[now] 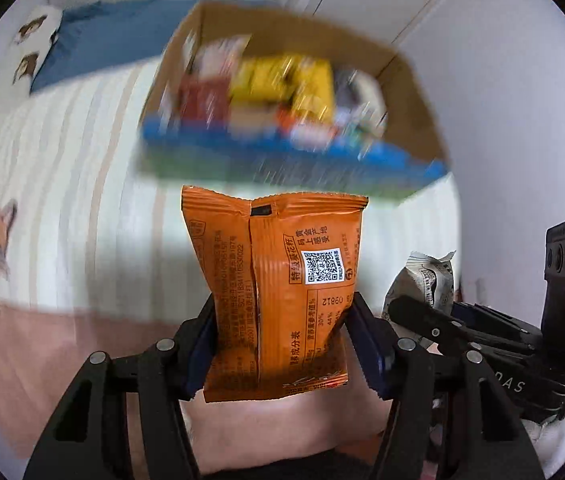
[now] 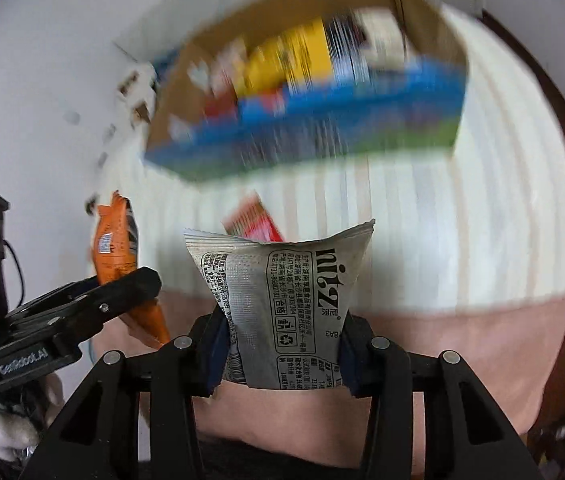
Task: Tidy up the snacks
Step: 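Carry both packets into the box and open both tools to release them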
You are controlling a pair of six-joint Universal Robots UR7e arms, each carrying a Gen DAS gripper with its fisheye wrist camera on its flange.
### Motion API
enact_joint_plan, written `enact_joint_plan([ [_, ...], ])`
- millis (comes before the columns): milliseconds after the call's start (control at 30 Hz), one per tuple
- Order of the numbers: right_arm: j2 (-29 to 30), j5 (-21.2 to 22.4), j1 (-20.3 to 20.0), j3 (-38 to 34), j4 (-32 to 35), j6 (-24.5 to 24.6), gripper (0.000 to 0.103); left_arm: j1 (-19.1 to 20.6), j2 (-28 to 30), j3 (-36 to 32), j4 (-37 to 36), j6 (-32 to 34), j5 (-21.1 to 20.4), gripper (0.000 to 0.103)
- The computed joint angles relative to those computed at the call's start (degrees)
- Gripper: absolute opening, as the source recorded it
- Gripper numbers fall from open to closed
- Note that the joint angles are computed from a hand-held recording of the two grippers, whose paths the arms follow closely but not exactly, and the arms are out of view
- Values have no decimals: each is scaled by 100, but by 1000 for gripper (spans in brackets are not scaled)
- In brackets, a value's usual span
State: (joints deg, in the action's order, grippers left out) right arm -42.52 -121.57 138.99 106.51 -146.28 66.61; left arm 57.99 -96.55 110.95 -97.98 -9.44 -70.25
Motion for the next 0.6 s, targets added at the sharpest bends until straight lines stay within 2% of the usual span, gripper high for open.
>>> enact_joint_plan([
  [67, -153, -265, -76, -189, 211, -199, 47, -92, 314, -396, -98, 128, 59, 59],
  [167, -449, -838, -279, -515, 1037, -446, 47, -152, 1013, -960, -338, 297, 186, 59],
  [233, -410, -1072, -582, -916, 1469, -626, 47, -66, 1482, -1482, -239, 427, 308, 59],
  [367, -477, -1102, -1073, -1066, 1765, -772, 47, 67, 2377, -2066, -139, 473, 493, 59],
  [467, -448, -1042, -1396, -1150, 1860, -875, 47, 177, 2793, -2304, 17, 466, 689, 59],
  [600, -324, -909, -1704, -1151, 1759, -960, 47, 357, 3202, -2523, 115, 372, 754, 59],
])
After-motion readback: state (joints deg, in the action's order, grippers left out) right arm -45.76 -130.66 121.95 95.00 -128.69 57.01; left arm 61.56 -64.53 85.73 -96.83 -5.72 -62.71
